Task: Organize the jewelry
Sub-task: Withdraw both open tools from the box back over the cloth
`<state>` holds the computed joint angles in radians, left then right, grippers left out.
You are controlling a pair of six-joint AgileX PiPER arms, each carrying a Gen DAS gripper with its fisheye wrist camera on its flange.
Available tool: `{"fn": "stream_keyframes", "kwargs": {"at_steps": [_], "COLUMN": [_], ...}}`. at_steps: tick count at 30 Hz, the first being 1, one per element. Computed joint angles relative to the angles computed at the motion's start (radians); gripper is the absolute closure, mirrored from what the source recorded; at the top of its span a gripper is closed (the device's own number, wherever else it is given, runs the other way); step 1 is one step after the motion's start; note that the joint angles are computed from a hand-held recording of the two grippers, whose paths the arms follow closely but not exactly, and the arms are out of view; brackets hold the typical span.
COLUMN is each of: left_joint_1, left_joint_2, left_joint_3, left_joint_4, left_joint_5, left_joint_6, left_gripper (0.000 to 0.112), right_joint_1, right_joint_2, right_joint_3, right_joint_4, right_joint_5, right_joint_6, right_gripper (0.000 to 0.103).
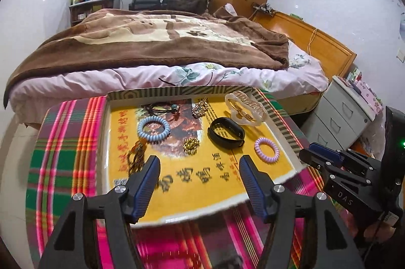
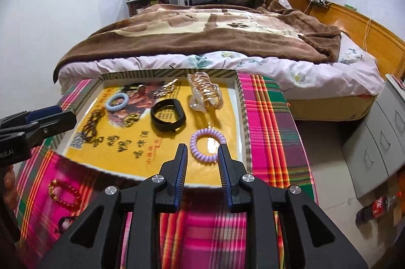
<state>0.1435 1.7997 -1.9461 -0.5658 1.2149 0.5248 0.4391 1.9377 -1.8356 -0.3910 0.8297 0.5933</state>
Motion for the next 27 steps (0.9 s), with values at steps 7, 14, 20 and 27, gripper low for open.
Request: {"fn": "stream_keyframes", "kwargs": {"at_steps": [7, 14, 20, 27], "left_joint_1": [0.077, 0.198, 0.283, 0.396], "left_joint_2": [-0.153, -0.276, -0.365, -0.402], "left_joint_3": [0.180, 0.325, 0.428, 0.529], "left_joint_4": [-0.036, -0.088, -0.098, -0.130], "left_joint_5": [-0.017, -0.012, -0.025, -0.010], "left_joint_6": [0.074, 0.163, 0.237, 0.310], "left_gripper": [0.046, 0.039, 0.029, 0.027], "right_joint_1": [0.048, 0.111, 0.160, 0.175], "right_joint_2": [-0.096, -0.167, -0.212, -0.199], "right_joint_3": [0.116, 0.214, 0.301, 0.372], "right_joint_4": [-0.029, -0.060, -0.077, 0.094], "right_joint_5": [-0.039, -0.061, -0.093, -0.162], "right_joint_6": [0.056, 0.105, 0.152, 0.043], "right_gripper": [0.078, 0.077, 0.055, 0.055]}}
